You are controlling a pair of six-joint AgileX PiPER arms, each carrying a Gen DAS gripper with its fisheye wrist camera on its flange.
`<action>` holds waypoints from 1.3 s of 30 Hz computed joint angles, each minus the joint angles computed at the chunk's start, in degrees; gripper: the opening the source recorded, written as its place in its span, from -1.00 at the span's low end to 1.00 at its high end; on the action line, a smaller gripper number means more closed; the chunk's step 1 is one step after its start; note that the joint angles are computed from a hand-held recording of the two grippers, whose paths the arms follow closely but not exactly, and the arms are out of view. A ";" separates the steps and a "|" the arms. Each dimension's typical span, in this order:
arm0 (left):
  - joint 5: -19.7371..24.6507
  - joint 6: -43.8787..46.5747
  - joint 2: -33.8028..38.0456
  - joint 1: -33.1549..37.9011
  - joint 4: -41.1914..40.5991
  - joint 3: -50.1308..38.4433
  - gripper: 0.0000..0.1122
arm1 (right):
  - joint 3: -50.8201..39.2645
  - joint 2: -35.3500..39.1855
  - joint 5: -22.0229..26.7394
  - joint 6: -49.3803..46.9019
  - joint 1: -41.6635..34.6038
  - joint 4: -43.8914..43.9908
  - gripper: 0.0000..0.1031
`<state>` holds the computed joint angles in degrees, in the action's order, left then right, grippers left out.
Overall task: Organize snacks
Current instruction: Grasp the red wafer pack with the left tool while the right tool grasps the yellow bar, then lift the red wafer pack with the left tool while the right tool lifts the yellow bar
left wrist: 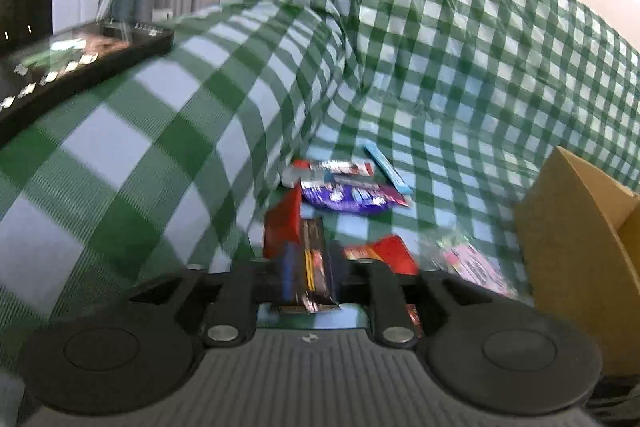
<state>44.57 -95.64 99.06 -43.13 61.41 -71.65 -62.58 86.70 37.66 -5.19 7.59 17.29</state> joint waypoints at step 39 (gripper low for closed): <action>-18.86 -5.66 -11.35 -1.49 -17.96 14.79 -0.98 | 11.71 -3.71 -6.63 -36.32 -4.50 15.32 -0.63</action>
